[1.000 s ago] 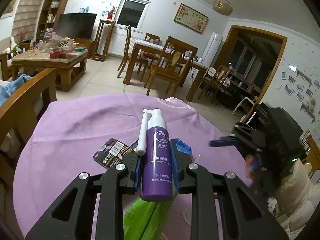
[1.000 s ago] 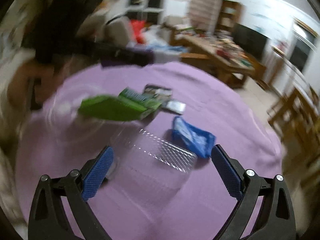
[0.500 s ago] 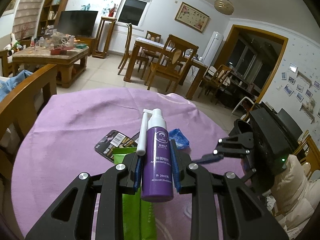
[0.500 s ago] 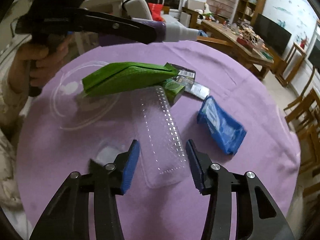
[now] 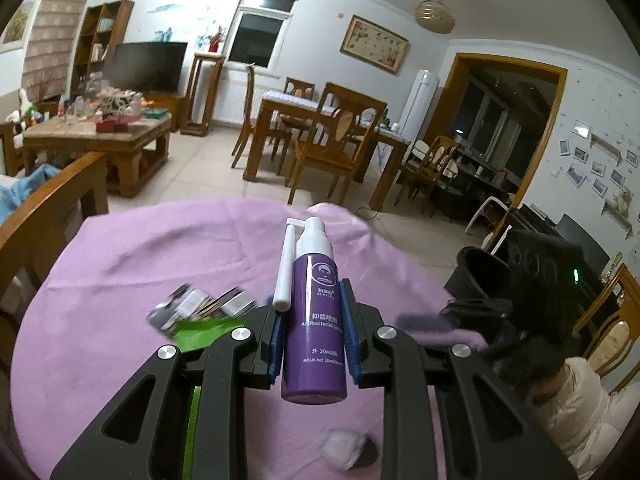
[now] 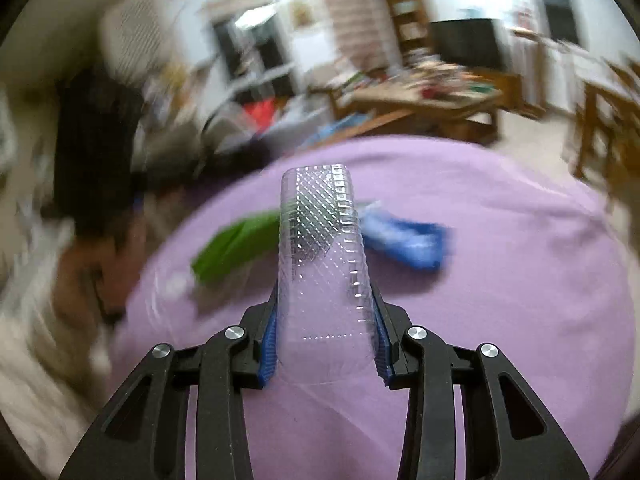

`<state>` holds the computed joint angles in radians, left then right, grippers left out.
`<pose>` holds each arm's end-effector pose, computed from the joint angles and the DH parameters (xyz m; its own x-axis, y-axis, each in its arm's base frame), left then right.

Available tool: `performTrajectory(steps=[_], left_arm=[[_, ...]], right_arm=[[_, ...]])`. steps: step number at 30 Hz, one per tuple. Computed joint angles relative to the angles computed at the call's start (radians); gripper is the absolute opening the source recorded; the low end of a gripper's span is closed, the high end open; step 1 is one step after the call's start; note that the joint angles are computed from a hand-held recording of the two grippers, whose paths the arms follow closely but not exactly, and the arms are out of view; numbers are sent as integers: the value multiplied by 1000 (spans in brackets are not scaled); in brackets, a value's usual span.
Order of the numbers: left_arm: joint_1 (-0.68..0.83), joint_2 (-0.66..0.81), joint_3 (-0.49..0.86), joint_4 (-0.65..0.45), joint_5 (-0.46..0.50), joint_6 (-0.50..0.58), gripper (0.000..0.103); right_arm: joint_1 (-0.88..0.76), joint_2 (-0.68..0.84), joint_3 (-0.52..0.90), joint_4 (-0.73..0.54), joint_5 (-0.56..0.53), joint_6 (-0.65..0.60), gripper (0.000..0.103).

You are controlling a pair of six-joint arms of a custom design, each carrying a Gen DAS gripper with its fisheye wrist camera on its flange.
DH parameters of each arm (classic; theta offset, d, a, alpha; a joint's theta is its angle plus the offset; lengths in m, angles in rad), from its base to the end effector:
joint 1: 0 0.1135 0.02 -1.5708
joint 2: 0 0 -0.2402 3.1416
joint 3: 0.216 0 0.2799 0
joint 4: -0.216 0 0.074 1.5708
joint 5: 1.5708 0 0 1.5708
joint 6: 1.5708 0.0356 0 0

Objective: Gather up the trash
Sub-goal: 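Carry the spray bottle and plastic tray to the black bin and release both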

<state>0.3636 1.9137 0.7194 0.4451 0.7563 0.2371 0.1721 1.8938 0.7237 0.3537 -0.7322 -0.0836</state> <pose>0.3173 0.0946 0.0395 -0.5692 -0.0338 -0.8215 0.3546 0.8914 -0.2823 0.3180 0.0794 0.0397 -0.6671 -0.1790 -0.7231 -0.6363 0.6416 0.4282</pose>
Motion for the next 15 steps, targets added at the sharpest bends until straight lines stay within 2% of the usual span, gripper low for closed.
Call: performTrajectory(steps=[3,5,8,15], left_arm=[[-82,-37,-40,64,-22,-41,25],[-162,-50,-55,105,-44,-69,25],[-274,-36,-45,143,-78,-105,25],[-590,108,106,189,-151,-217,25]], right_arm=[[-199,-46,-85,147,-87,157,38],[-321,-91,-146,219,-105,203,38],[-522,-167,-242,317,-111,218,38],[-908,-172,-296,424,-176,227,39]])
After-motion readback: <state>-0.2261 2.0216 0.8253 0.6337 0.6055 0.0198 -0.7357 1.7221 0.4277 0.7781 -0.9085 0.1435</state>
